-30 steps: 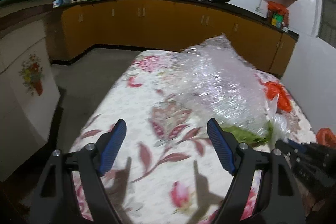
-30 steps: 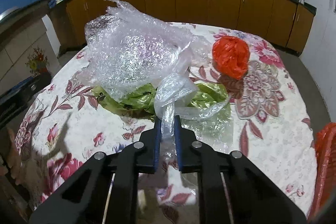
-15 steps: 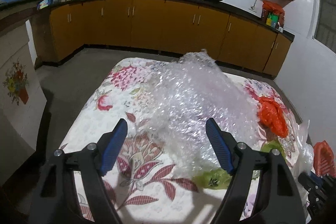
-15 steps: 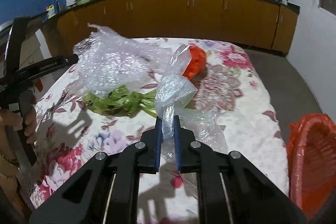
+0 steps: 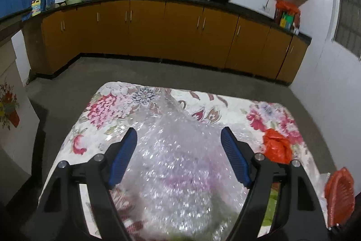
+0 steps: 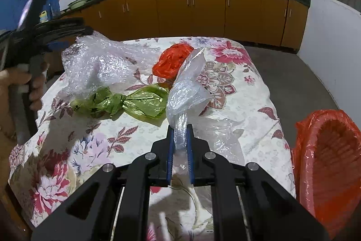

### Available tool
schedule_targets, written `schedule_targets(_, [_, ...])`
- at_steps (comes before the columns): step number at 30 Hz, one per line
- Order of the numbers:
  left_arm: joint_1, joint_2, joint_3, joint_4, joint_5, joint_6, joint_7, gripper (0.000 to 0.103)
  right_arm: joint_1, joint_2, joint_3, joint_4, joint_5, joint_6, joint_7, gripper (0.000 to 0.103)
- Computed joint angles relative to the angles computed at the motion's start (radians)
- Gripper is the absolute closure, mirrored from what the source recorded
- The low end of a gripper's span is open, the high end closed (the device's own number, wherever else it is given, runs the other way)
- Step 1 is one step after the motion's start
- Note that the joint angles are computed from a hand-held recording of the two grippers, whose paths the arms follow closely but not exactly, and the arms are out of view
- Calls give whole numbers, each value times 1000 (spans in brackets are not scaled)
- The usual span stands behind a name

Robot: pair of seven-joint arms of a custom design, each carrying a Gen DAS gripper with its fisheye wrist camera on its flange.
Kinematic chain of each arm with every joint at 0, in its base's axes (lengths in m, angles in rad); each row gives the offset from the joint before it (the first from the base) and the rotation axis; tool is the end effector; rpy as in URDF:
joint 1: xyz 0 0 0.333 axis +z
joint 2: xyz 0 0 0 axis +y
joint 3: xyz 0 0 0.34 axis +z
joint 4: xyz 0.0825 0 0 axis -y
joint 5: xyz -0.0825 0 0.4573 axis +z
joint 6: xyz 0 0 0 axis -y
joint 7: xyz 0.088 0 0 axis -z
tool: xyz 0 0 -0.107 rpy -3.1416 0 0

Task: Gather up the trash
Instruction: 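Grasp the bubble wrap with the left tool while the right tool grasps a clear bag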

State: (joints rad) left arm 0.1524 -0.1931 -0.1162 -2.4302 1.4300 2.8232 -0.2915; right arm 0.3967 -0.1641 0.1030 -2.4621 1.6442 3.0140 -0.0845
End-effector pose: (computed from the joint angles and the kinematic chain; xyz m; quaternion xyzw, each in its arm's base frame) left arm 0.5337 -0.0304 0.3886 -0.7976 0.4141 -0.2585 0.3542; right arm 0.4797 0.1779 0.3583 -0.7991 0.4348 -0.1694 0.3792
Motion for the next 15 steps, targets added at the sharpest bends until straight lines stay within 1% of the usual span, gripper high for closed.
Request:
schedule_targets(1, [-3, 19, 5, 13, -36, 1, 36, 34, -1, 1, -1, 0, 0, -2, -1, 92])
schedule_targets(2, [-3, 34, 12, 21, -63, 20, 60, 43, -2, 0, -2, 0, 0, -4, -2, 92])
schedule_targets(3, [-2, 46, 17, 26, -79, 43, 73, 48, -3, 1, -3, 0, 4, -3, -7, 92])
schedule_targets(4, [-1, 62, 21, 35, -93, 67, 87, 63, -3, 1, -2, 0, -1, -3, -1, 92])
schedule_targets(5, [-1, 73, 22, 42, -102, 78, 101, 80, -4, 1, -2, -1, -3, -3, 0, 92])
schedule_targets(7, [-2, 88, 20, 50, -99, 85, 110, 95, -6, 0, -5, -2, -2, -5, -1, 92])
schedule_targets(8, [-2, 86, 18, 50, -75, 85, 90, 97, -7, -1, -6, -4, 0, -6, -4, 92])
schedule_targets(11, [-7, 58, 9, 39, 19, 76, 12, 98, -12, -14, -9, -9, 17, -7, -17, 92])
schedule_targets(12, [-9, 49, 9, 36, 32, 77, 2, 98, -14, -18, -9, -11, 22, -7, -22, 92])
schedule_targets(15, [-17, -13, -2, 9, 108, 78, -66, 99, -22, -43, -11, -20, 42, -11, -36, 92])
